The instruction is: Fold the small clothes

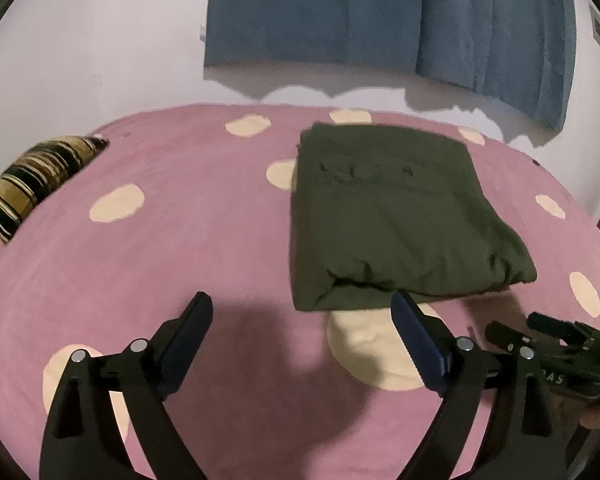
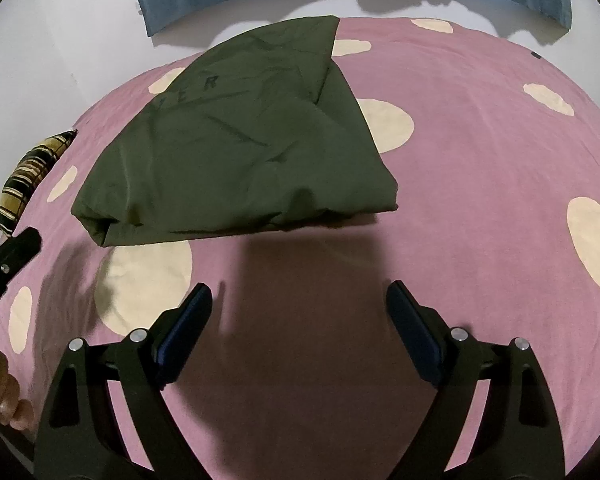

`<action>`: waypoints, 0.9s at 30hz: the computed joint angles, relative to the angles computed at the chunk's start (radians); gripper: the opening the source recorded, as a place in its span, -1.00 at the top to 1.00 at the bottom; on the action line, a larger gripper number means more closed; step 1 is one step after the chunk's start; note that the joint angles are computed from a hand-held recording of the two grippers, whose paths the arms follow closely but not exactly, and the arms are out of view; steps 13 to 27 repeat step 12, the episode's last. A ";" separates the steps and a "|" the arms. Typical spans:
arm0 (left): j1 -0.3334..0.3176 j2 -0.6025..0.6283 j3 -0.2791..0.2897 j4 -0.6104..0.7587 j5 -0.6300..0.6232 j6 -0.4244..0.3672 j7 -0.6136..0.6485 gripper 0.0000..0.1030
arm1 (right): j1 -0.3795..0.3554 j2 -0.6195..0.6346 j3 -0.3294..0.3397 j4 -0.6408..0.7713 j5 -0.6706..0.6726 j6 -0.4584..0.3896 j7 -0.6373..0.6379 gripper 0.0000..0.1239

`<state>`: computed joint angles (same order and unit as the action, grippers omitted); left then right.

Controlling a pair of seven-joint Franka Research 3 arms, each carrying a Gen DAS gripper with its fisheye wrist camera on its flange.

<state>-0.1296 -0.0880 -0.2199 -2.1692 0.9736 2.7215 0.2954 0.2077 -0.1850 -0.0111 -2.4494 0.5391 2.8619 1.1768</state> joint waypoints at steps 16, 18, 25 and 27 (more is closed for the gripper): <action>0.062 0.040 0.049 0.064 -0.133 -0.014 0.095 -0.74 | 0.006 -0.067 -0.074 0.040 0.120 -0.095 -0.165 -0.43; 0.062 0.040 0.049 0.064 -0.133 -0.014 0.095 -0.74 | 0.006 -0.067 -0.074 0.040 0.120 -0.095 -0.165 -0.43; 0.062 0.040 0.049 0.064 -0.133 -0.014 0.095 -0.74 | 0.006 -0.067 -0.074 0.040 0.120 -0.095 -0.165 -0.43; 0.062 0.040 0.049 0.064 -0.133 -0.014 0.095 -0.74 | 0.006 -0.067 -0.074 0.040 0.120 -0.095 -0.165 -0.43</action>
